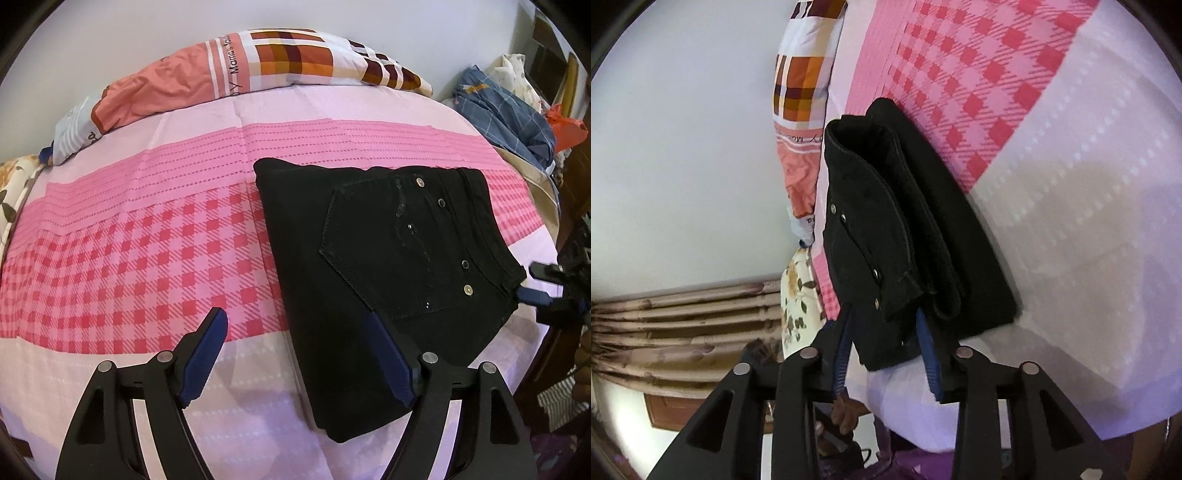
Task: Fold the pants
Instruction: 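Pinch the folded edge of the black trouser stack with the right gripper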
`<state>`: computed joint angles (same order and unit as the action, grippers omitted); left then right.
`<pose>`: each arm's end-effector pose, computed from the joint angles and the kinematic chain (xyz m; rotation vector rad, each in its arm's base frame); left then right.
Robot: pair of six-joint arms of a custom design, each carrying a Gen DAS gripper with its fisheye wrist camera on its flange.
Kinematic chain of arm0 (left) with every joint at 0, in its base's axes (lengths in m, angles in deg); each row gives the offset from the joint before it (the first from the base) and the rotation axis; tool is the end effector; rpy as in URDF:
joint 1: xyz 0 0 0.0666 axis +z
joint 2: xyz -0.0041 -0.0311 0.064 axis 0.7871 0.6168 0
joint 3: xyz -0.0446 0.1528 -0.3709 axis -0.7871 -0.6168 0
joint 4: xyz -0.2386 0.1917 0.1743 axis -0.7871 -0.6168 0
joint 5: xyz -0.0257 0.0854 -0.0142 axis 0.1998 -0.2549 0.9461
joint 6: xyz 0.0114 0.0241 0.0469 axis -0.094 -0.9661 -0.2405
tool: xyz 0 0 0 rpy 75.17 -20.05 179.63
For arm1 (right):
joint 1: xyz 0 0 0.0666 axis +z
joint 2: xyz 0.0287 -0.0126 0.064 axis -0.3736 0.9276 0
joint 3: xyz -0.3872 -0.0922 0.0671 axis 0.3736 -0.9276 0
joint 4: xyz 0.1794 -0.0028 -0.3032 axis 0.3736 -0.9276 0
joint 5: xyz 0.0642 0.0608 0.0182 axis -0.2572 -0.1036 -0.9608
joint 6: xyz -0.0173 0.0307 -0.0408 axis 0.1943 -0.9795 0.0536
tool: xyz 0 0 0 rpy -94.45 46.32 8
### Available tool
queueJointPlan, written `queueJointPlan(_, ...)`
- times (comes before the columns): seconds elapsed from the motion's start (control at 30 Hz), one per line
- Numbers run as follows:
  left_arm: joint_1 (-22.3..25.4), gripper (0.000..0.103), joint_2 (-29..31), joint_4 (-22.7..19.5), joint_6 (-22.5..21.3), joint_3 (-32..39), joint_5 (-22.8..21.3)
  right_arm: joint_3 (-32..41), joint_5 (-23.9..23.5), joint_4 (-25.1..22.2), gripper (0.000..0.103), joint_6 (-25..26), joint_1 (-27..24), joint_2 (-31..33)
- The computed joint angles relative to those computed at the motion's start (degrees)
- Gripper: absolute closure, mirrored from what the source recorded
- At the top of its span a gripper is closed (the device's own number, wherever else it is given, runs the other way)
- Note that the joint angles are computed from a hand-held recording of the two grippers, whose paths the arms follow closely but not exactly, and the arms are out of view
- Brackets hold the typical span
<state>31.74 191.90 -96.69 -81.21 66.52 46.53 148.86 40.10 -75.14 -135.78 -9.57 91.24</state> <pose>0.5721 -0.2137 0.5093 0.4671 2.6072 -0.2279 0.5099 0.1341 0.4434 0.9023 2.3109 1.5267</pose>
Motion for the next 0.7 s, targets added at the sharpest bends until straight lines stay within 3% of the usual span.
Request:
queueJointPlan(0.07,0.0,0.025,0.0,0.0,0.0,-0.1,0.1,1.6,1.7,-1.4,0.066,1.1,0.4,0.8)
queueJointPlan(0.1,0.0,0.025,0.0,-0.1,0.1,0.0,0.3,3.5,3.0,-4.5,0.072,3.9,0.9,1.4)
queueJointPlan(0.13,0.0,0.025,0.2,-0.5,0.2,0.3,0.3,5.0,4.2,-7.5,0.088,6.4,1.2,1.9)
queueJointPlan(0.17,0.0,0.025,0.3,-0.6,0.3,0.3,0.2,6.1,5.2,-10.0,0.089,8.7,1.5,2.2)
queueJointPlan(0.47,0.5,0.025,-0.4,-0.7,0.8,-0.2,0.2,6.1,8.2,-8.7,0.093,9.8,2.4,-1.1)
queueJointPlan(0.53,0.7,0.025,-0.6,-0.9,0.9,-0.2,0.1,6.6,8.9,-10.7,0.103,11.1,2.9,-2.0)
queueJointPlan(0.6,0.8,0.024,-0.7,-1.0,1.0,-0.2,0.3,6.0,10.2,-13.2,0.103,12.1,2.9,-3.0)
queueJointPlan(0.7,0.9,0.024,-1.1,-0.4,1.1,-1.3,0.7,0.9,9.7,-10.9,0.102,9.0,1.5,-4.2)
